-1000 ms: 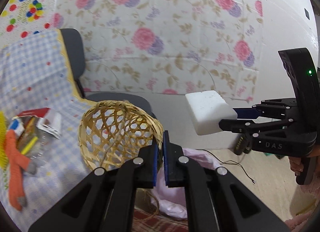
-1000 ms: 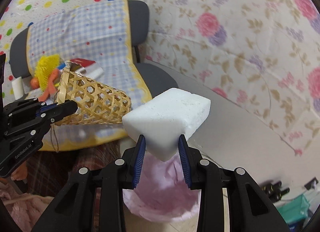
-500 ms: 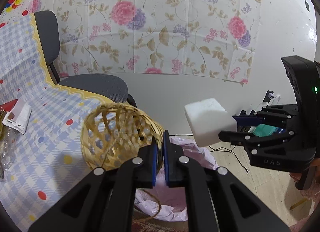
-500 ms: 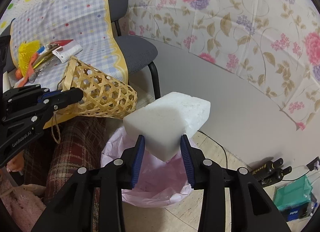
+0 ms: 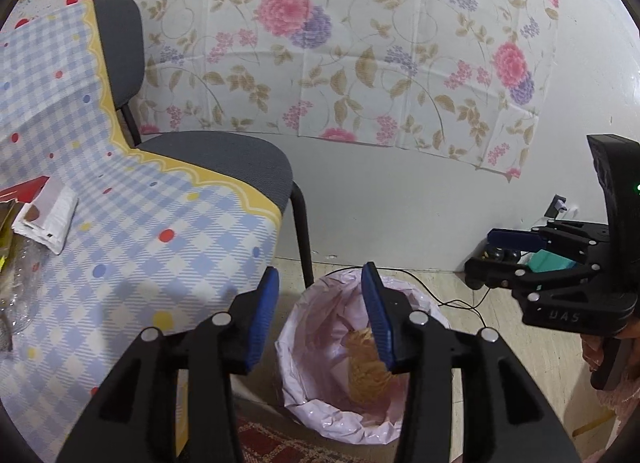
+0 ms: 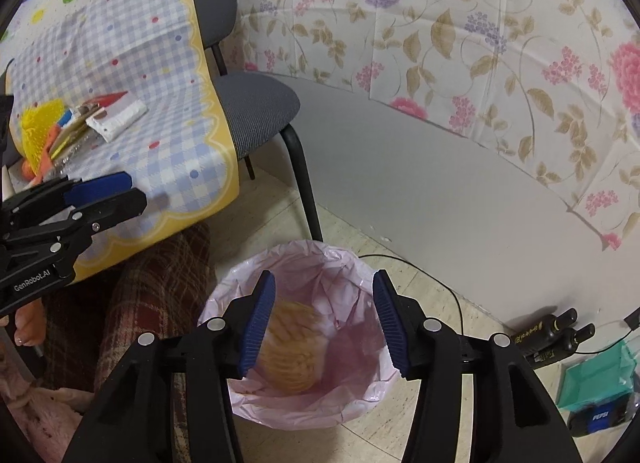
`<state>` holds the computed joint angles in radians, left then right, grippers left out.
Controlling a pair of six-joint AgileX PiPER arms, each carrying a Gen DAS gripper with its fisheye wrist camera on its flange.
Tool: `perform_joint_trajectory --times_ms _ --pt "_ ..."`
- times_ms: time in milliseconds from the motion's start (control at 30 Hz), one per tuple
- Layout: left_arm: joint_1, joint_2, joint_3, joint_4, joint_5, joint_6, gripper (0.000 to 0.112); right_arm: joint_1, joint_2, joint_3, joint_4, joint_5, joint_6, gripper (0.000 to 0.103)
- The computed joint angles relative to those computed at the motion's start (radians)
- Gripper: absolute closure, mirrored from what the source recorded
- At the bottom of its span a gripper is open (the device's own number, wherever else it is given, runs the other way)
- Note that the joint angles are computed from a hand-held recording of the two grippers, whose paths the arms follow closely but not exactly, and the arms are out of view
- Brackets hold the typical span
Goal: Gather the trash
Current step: 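Open both grippers to drop the basket and foam block into the bin, then return to the chair and grasp the yellow mesh fruit net with the left gripper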
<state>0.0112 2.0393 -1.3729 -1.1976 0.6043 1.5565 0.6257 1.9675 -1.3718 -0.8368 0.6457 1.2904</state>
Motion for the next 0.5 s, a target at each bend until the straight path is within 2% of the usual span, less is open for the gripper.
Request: perform_joint_trajectory --times_ms 133,233,300,500 --pt "0.027 -0.039 0.029 0.048 -0.040 -0.055 0.071 0.006 -0.017 -0.018 0.032 -0.033 -0.014 0.050" --pt "0.070 -0.074 0.056 0.101 -0.056 -0.130 0.068 0.001 0.001 -0.071 0.134 -0.079 -0.107 0.048" --pt "0.100 -0.090 0.066 0.117 -0.061 -0.160 0.068 0.003 0.026 -0.127 0.186 -0.080 -0.177 0.048" --pt "0.202 -0.132 0.043 0.209 -0.061 -0.305 0.067 0.029 0.167 -0.425 0.304 -0.030 -0.391 0.048"
